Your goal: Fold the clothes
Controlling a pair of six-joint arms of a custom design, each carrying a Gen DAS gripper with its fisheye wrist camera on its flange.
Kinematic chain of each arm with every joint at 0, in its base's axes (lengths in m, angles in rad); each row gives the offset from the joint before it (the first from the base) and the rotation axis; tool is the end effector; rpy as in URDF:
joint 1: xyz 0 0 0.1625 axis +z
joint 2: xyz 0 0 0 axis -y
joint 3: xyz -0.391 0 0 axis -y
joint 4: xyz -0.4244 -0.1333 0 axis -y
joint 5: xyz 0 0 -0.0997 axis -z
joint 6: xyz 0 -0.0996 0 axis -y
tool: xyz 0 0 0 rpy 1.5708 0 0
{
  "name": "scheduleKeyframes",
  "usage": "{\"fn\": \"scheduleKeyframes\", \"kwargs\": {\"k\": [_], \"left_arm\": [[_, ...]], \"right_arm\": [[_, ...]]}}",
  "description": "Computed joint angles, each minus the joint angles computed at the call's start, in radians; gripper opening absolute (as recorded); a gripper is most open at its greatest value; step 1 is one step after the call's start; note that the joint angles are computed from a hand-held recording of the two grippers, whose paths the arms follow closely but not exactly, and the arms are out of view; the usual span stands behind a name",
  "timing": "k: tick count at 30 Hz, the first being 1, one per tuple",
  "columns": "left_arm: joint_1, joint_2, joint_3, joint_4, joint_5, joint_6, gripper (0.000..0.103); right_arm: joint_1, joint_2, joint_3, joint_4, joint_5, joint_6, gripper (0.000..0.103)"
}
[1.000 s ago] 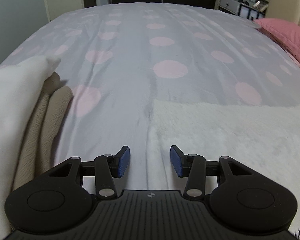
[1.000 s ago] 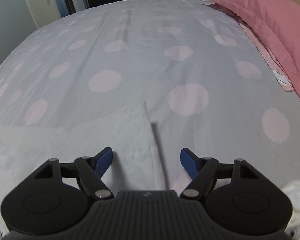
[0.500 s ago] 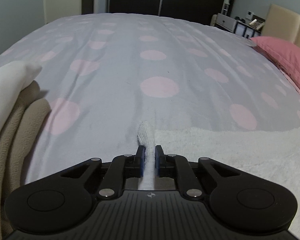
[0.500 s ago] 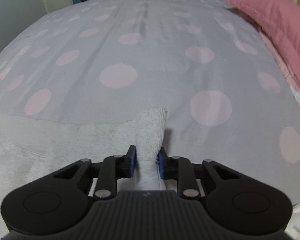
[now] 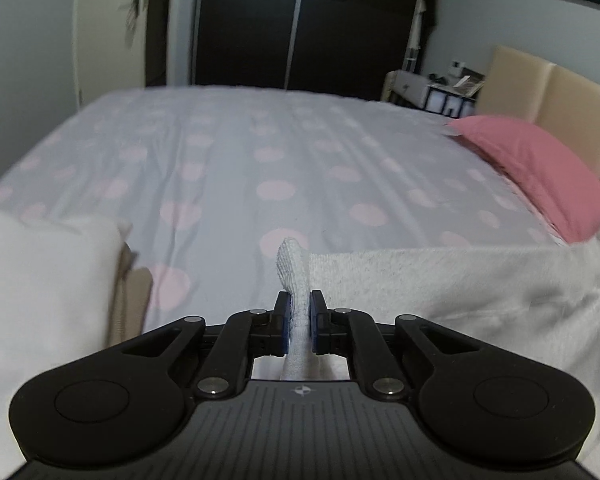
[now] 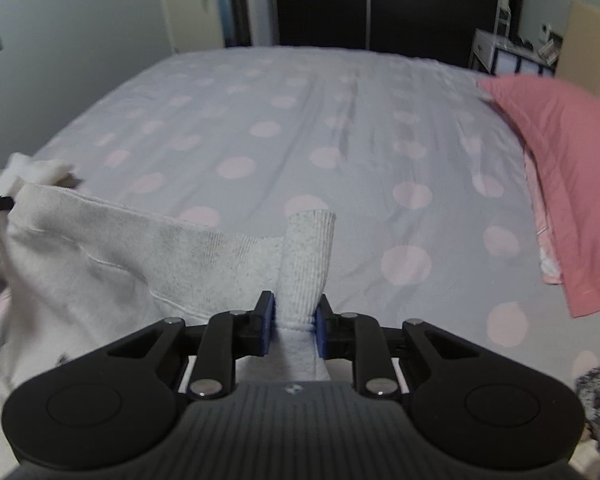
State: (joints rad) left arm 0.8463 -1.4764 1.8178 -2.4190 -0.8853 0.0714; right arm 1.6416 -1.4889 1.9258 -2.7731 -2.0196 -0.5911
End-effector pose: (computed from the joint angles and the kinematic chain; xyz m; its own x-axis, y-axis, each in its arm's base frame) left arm -0.2250 -0.5505 0.3907 -0.7400 0.3289 -0.5867 0.6339 0.6328 -0.4447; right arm 0.1288 -0.5428 0.3770 -0.7355 -0.2048 0.6459 -0.5550 0.7288 -0.4009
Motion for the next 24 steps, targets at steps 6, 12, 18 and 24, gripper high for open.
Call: {"fn": "scheduleKeyframes", "kwargs": {"k": [6,12,18,24], "left_arm": [[-0.158,-0.179,0.058,0.176,0.049,-0.049,0.007],[-0.324,-0.368,0.136,0.365,0.110,-0.148,0.007],[-0.436,-0.581,0.231,0.667,0.103,-0.369,0.007],[-0.485,-0.751,0.326,0.951,0.034,-0.553,0.007]], "right_arm": [[0.079,-0.238,0.131,0.102,0.013,-0.013,0.023],[0.106,-0.500,0.277,0.227,0.076,-0.047,0.023],[0.016,-0.766,0.456,0.365,0.155,-0.065,0.023],[-0.187,-1.000,0.628,0.473,0.261,-0.148,0.023]]}}
